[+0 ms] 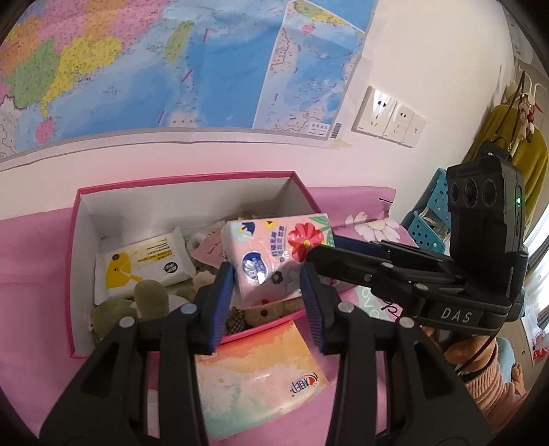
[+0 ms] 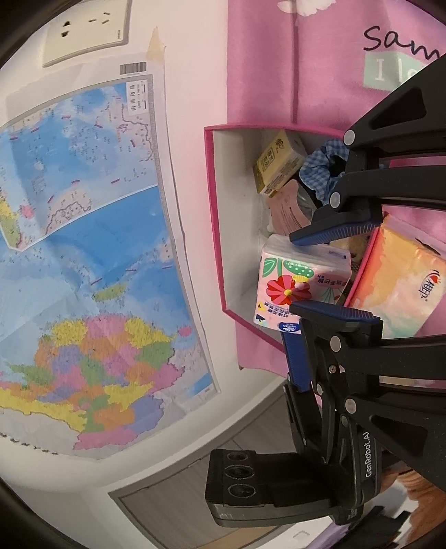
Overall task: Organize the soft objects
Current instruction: 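Lower the held tissue pack into the pink box with the right gripper, then open the right gripper to release the tissue pack onto the teddy bear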
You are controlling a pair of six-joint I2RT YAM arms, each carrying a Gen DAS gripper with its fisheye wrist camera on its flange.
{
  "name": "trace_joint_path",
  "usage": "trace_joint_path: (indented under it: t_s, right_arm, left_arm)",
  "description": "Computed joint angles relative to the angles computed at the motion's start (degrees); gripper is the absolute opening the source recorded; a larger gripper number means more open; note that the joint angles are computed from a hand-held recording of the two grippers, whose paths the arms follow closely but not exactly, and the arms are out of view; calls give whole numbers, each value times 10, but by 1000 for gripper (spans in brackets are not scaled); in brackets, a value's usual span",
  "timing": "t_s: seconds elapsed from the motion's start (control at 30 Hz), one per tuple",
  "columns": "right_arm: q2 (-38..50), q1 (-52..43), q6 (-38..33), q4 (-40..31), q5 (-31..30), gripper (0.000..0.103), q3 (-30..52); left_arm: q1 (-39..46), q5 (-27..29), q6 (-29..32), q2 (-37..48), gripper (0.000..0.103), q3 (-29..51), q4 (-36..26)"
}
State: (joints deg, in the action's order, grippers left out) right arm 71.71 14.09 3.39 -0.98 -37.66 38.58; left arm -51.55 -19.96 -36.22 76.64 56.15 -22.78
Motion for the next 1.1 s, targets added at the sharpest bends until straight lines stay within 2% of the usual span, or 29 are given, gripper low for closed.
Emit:
trace_joint_path:
  t_s: [0.37,1.1]
  right_arm:
    - [33,5,6,12,2,34,16]
    - [94,16,22,28,27,34,49]
  left_arm:
    - [26,25,0,9,42,-5,11]
    - [58,39,-2,62,42,27,-3]
